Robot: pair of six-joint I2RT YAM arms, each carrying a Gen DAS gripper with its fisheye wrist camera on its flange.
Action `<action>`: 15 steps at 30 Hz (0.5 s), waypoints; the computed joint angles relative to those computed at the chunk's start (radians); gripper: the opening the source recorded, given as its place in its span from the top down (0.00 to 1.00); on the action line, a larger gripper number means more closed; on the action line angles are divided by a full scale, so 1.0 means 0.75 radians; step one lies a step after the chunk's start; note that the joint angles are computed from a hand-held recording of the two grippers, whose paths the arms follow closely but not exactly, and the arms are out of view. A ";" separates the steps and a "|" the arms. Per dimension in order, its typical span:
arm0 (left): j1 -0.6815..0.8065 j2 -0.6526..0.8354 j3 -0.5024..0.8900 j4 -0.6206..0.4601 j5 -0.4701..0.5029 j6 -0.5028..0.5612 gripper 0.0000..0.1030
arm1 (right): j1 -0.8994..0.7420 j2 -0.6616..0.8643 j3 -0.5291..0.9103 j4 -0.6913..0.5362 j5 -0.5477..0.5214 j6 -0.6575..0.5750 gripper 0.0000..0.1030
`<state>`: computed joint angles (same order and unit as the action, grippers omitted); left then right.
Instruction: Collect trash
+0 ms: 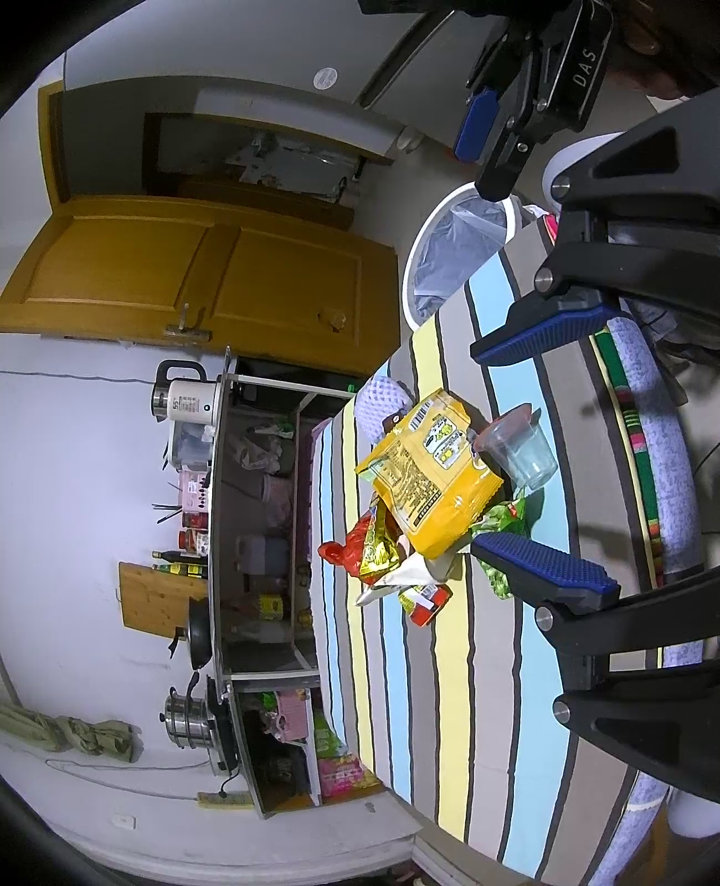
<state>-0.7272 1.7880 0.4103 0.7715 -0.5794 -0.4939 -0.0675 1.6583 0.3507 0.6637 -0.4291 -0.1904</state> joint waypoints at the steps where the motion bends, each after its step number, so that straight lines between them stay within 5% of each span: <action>1: 0.001 -0.001 -0.002 0.003 0.004 0.000 0.40 | 0.000 0.002 0.002 0.000 0.002 0.001 0.36; 15: -0.006 -0.006 -0.004 0.000 0.004 -0.004 0.40 | 0.005 -0.001 0.002 -0.009 0.004 0.000 0.36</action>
